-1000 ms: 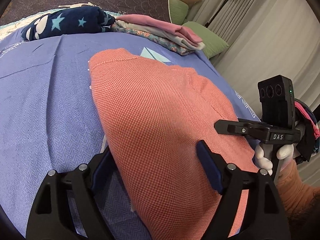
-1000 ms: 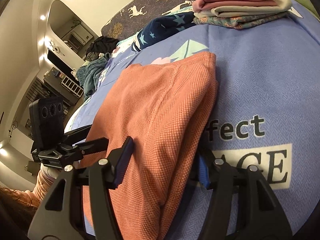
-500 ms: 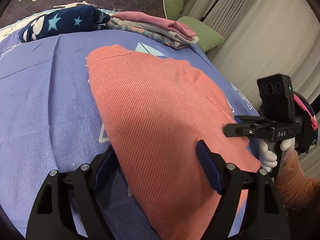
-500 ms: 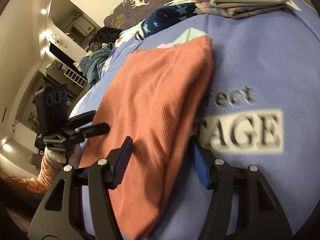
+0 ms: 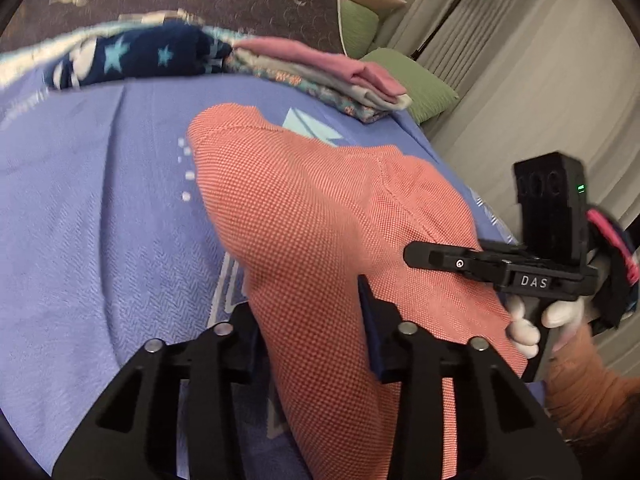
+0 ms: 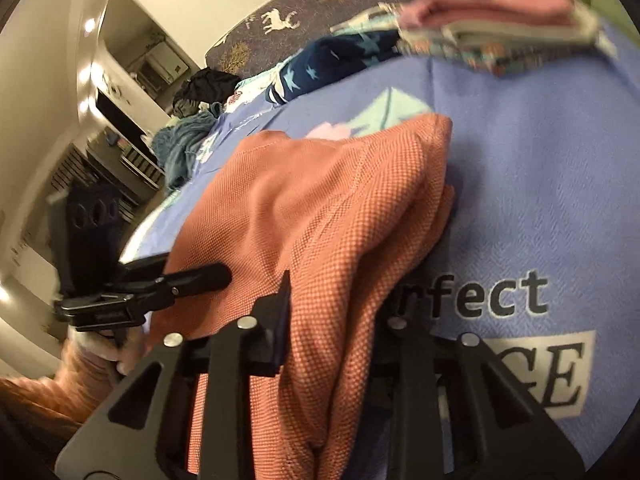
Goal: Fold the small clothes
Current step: 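Grasp the folded shirt bundle's sides with both grippers, then lift the folded shirt with both grippers and carry it to the clothes stack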
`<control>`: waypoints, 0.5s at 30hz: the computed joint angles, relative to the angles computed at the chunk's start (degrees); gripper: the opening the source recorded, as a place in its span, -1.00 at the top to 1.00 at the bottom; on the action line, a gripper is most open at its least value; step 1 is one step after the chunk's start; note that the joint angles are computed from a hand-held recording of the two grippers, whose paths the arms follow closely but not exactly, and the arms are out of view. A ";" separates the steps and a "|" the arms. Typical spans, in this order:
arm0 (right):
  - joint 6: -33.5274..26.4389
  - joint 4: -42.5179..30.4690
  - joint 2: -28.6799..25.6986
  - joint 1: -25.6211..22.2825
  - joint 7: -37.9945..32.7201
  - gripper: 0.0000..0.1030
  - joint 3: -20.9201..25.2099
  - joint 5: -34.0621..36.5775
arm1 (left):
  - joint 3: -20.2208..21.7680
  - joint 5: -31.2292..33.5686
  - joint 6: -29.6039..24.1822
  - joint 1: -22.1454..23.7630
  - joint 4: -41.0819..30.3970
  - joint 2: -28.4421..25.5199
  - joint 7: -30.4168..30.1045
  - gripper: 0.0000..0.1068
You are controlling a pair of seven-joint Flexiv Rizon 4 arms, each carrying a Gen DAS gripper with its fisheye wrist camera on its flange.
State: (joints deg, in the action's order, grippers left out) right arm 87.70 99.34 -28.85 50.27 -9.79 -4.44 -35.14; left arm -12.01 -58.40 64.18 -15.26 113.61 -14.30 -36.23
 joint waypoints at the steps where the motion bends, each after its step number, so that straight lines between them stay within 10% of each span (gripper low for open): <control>1: -1.26 -0.27 0.39 1.62 0.56 0.51 -1.83 -1.38 | -0.08 0.03 1.67 -0.57 0.64 0.84 0.51 0.32; 7: -3.53 2.89 5.58 11.99 14.71 0.52 -15.75 -19.68 | -0.71 -5.51 6.54 -2.84 3.12 5.13 5.98 0.36; 15: -16.68 3.65 12.57 15.60 24.90 0.53 -16.70 -39.62 | 0.43 -14.96 10.69 -8.40 4.30 9.79 14.89 0.39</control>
State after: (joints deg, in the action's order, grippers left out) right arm 71.02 102.99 -16.28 65.87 15.10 -21.14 -74.76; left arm -11.58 -73.36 74.87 -23.66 117.91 -4.50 -21.35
